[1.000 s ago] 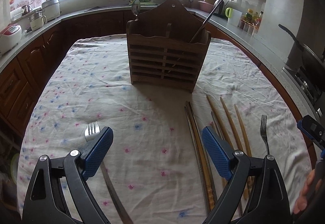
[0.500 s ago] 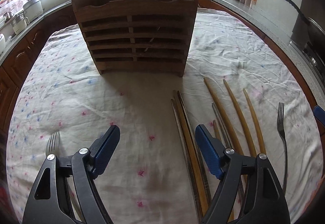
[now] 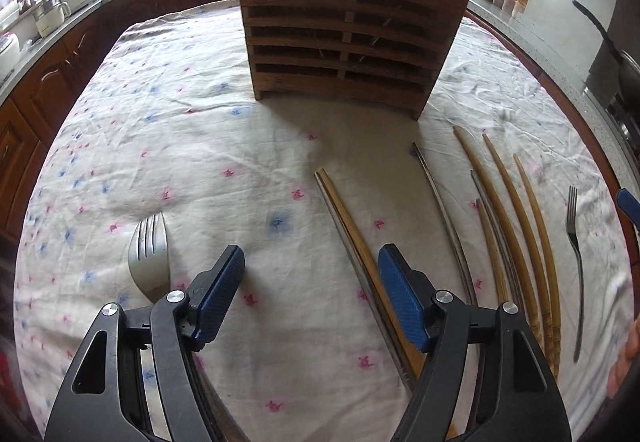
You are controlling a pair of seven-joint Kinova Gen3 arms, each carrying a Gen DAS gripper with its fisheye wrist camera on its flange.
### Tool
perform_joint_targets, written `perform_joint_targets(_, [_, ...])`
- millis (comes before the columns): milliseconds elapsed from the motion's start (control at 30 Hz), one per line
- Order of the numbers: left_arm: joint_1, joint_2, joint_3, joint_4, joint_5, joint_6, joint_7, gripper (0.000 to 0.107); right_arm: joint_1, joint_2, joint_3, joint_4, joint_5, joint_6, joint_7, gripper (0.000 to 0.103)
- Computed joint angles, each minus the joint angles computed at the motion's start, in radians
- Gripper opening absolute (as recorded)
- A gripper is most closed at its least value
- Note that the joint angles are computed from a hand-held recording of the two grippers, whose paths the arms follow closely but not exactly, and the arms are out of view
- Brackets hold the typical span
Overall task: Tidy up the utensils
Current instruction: 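Grasp a wooden chopstick with the right tool while the left tool grasps a steel chopstick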
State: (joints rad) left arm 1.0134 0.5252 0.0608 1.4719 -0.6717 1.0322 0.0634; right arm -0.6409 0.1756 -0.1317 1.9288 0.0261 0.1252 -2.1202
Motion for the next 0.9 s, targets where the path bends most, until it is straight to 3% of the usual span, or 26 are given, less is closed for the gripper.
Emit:
perform_joint_targets(100, [-0.002,-0.033,-0.009,0.052,-0.01,-0.041,0.051,0.07,-0.033,0.017,0.025,-0.014,0.026,0.01,-0.01,0.097])
perform_joint_targets(267, [-0.034,-0.015,0.004,0.03,-0.004,-0.029,0.03,0.064,-0.023,0.057,0.007,-0.059,0.03,0.056,0.005,0.076])
perform_joint_targets(367, [-0.04,-0.013,0.003,0.033,-0.011,-0.05,0.037,0.063,-0.004,0.069,-0.015,-0.068,0.014,0.06,0.02,0.076])
perform_joint_targets(567, [-0.028,0.045,-0.009,-0.052,-0.002,0.043,-0.046,0.063,-0.076,0.083,0.058,-0.09,0.07,0.087,-0.022,0.074])
perform_joint_targets(767, [-0.027,0.038,-0.021,-0.043,-0.006,0.023,-0.066,0.044,-0.097,0.156,0.076,-0.186,0.131,0.199,-0.046,0.048])
perform_joint_targets(833, [-0.037,0.036,-0.017,-0.042,-0.002,0.013,-0.086,0.041,-0.1,0.191,0.076,-0.234,0.151,0.246,-0.047,0.044])
perform_joint_targets(900, [-0.043,0.035,-0.016,-0.044,-0.001,-0.001,-0.106,0.031,-0.116,0.227,0.087,-0.286,0.181,0.299,-0.058,0.039])
